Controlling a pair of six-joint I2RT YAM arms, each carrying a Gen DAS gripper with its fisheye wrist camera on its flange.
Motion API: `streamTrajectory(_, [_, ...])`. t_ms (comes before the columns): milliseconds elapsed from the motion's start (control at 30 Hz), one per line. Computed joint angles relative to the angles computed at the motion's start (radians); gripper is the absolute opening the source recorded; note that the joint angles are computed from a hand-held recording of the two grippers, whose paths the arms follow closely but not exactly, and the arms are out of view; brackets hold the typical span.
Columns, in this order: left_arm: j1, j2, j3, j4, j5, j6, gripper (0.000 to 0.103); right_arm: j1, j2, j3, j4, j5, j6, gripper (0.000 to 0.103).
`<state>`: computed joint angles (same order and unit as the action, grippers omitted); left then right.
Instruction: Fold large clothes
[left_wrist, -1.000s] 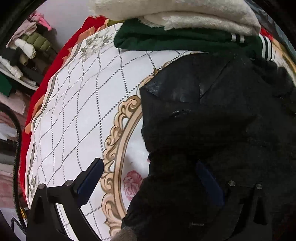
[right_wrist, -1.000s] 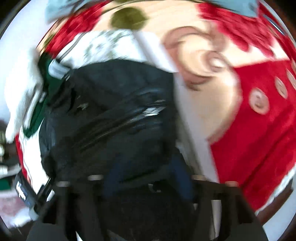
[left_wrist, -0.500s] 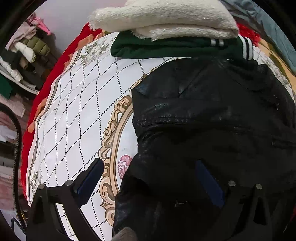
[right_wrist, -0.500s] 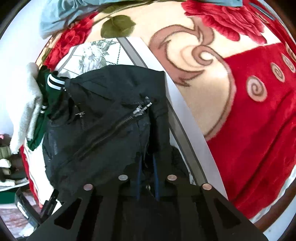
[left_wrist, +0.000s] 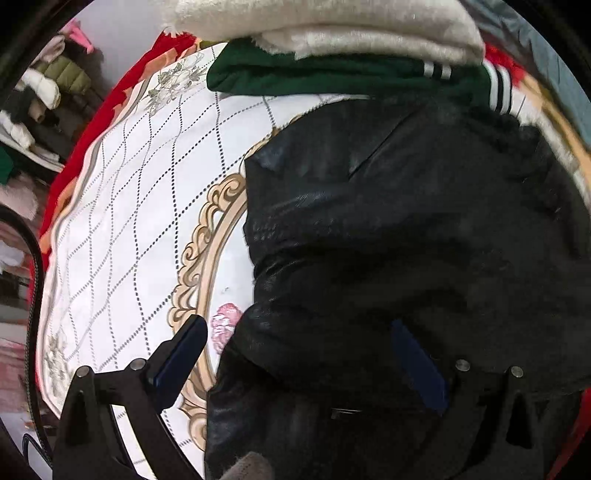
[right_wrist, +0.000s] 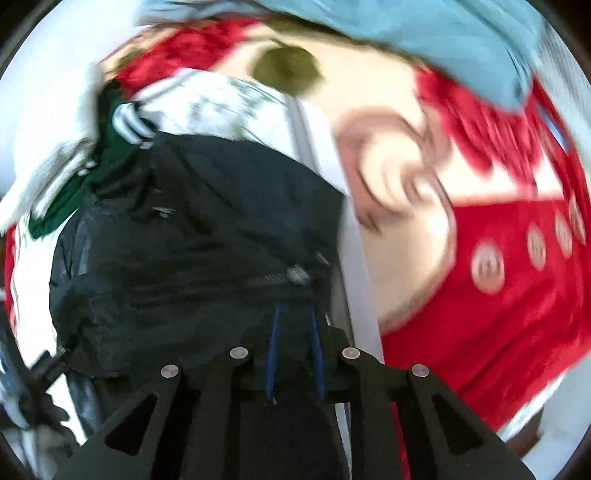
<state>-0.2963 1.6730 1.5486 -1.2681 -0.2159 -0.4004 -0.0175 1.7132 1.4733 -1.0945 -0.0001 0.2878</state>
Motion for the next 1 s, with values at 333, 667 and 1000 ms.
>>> streamTrajectory(333, [-0.002,0.082,0.097,-0.006,0.200,-0.003,0.103,0.108,0.242,0.100,0.022,-0.034,0.035,0.018])
streamTrajectory(667, [-0.055,0.121,0.024,0.074,0.131,-0.005,0.103,0.141,0.337,0.143,0.018,0.003,0.056,0.018])
streamTrajectory(1000, [-0.117,0.111,-0.025,0.117,0.058,-0.094,0.103,0.148,0.413,0.180,0.040,-0.002,0.004,0.018])
